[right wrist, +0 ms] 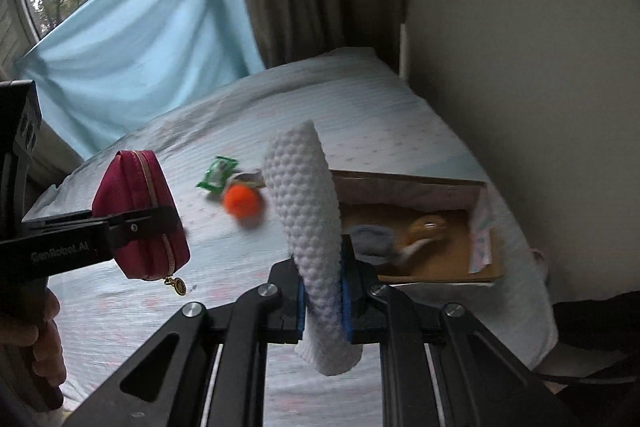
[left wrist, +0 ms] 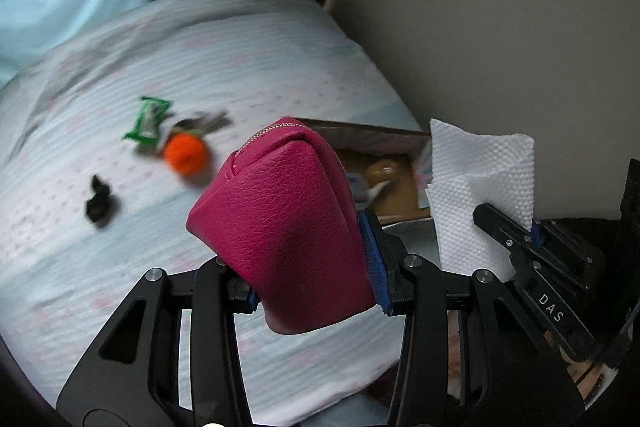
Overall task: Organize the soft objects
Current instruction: 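Carry the pink pouch and white cloth over the cardboard box, then open both grippers to drop the pouch and cloth into the box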
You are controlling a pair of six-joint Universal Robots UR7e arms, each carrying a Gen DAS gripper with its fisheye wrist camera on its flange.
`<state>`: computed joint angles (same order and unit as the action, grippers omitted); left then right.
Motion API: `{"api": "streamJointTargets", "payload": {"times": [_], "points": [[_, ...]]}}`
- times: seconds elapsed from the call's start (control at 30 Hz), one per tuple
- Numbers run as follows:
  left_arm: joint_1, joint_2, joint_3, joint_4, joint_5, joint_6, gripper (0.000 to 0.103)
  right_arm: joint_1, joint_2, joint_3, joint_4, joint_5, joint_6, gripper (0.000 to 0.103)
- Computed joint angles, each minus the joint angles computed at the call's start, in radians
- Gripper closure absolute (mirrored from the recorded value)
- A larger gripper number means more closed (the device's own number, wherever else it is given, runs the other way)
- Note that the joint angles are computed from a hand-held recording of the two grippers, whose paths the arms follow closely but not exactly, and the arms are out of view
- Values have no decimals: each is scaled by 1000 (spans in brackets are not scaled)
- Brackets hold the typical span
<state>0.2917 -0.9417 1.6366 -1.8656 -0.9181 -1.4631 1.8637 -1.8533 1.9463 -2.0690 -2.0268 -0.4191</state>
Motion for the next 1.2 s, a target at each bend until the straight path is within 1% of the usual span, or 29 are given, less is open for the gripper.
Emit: {"api": "streamJointTargets", "payload": {"times": [0.13, 0.27, 0.4, 0.5, 0.67, 0.8, 0.87, 1.07, 1.17, 1.2], "points": [[47, 137, -125, -40, -6, 50, 65, -109, 25, -68, 33, 37, -71, 91], [107, 268, -252, -68, -19, 97, 65, -219, 76, -144, 62, 70, -143, 91], [162, 362, -341, -91, -43, 124, 65, -290, 136, -209, 86, 81, -193, 91], [200, 424, -409, -72, -57, 130, 65, -332, 188, -250, 101, 82, -215, 91], [258, 482, -467, -49, -87, 113, 65, -374, 255, -276, 89, 56, -254, 90], [306, 528, -525, -15, -116, 125, 65, -393, 288, -256, 53, 25, -306, 90], [325, 535, -526, -13, -125, 132, 65, -402, 303, -248, 39, 12, -322, 90], [362, 560, -546, 12, -161, 166, 65, -431, 337, -225, 19, -6, -312, 90], [371, 579, -576, 52, -160, 186, 65, -442, 336, -204, 3, -6, -329, 90], [373, 578, -574, 45, -160, 193, 64, -445, 335, -196, -8, -7, -335, 90]]}}
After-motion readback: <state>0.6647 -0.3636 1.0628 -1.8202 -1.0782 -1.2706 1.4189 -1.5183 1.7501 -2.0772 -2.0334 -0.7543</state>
